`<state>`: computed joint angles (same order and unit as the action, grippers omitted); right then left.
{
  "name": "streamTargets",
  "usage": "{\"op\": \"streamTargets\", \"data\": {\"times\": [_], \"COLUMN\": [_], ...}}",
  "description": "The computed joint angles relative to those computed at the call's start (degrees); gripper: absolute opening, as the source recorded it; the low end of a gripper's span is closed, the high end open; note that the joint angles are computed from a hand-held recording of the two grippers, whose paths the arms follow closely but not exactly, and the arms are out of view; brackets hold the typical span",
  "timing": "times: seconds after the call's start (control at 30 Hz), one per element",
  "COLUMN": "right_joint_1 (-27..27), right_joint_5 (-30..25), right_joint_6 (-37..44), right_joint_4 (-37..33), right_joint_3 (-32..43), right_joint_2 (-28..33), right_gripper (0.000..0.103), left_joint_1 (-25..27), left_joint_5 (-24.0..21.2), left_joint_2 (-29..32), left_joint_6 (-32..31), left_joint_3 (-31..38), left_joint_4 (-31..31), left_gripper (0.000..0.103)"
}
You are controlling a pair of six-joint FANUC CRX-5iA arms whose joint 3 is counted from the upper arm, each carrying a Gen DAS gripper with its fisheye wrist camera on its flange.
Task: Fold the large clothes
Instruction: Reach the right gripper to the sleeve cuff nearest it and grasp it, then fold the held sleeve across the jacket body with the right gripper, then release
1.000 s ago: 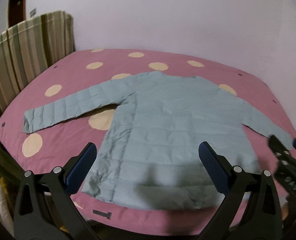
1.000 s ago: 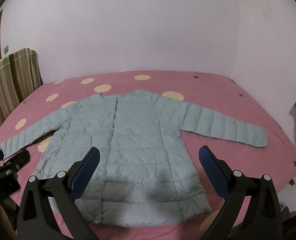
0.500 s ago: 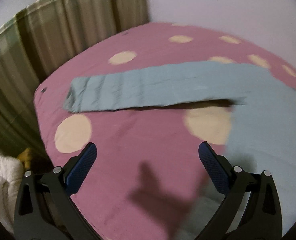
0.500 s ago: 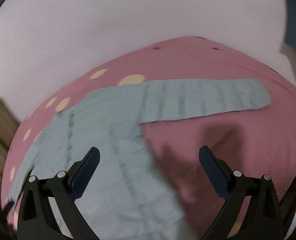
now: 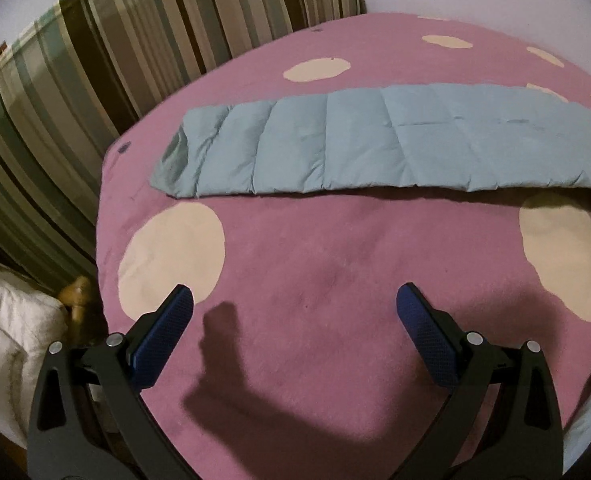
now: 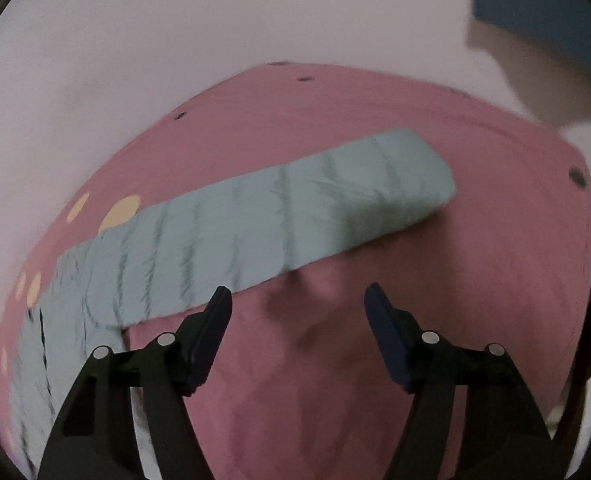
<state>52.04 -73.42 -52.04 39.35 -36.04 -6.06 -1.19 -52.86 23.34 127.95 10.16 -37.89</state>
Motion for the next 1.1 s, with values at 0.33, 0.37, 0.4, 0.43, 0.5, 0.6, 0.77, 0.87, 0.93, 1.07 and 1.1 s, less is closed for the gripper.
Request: {"op": "streamTargets", "data": {"times": [0.33,0.37,0.4,0.43,0.5,0.6,0.77,0.87,0.93,1.07,1.1], "right_joint_1": [-1.5,-1.9,-2.5,-3.0,-4.1,-6.1,-8.9,-10.2,-10.5,-14.3,-15.1], "right_joint_5": [6.3,6.9,8.0,9.1,10.5,11.2,12.2,12.2,11.5,16.3,16.9], "right_joint_6": [-16.3,-17.4,-19.5,-21.6,-25.4,-28.1,-31.3,-33.0,-31.3,-26.2,-24.6], "right_joint_4": [3.2,3.6,4.6,5.9,8.7,11.4,14.7,16.0,14.3,16.2,16.6], "right_joint_3": [-13.5,-14.5,-16.0,-17.5,-20.0,-21.5,-22.8,-23.0,-21.5,-21.0,-20.5], "right_joint_2": [-9.9,-10.6,-11.4,-12.3,-13.4,-13.7,-13.1,-12.4,-11.2,-10.2,-9.9], "right_gripper": [0.068,0.068,0.068,0.068,0.068,0.069,0.069,0.068,0.054,0.018,0.011], "left_joint_1": [-1.3,-1.5,-1.8,-2.1,-2.8,-3.4,-3.3,-3.4,-3.4,-3.3,-3.3], "left_joint_5": [-1.0,-1.3,-1.9,-2.4,-3.4,-4.3,-4.2,-4.3,-4.4,-4.4,-4.4], "left_joint_2": [0.9,1.0,1.3,1.5,1.8,2.1,2.1,2.1,2.1,2.1,2.1], "left_joint_6": [2.0,2.1,2.3,2.5,2.9,3.1,3.1,3.1,3.1,3.0,3.0], "left_joint_3": [0.6,0.8,1.2,1.5,1.9,2.4,2.4,2.5,2.5,2.6,2.5], "left_joint_4": [-2.8,-3.1,-3.8,-4.4,-5.4,-6.3,-6.1,-6.2,-6.2,-6.2,-6.3], "left_gripper": [0.101,0.101,0.101,0.101,0.101,0.101,0.101,0.101,0.101,0.101,0.101]}}
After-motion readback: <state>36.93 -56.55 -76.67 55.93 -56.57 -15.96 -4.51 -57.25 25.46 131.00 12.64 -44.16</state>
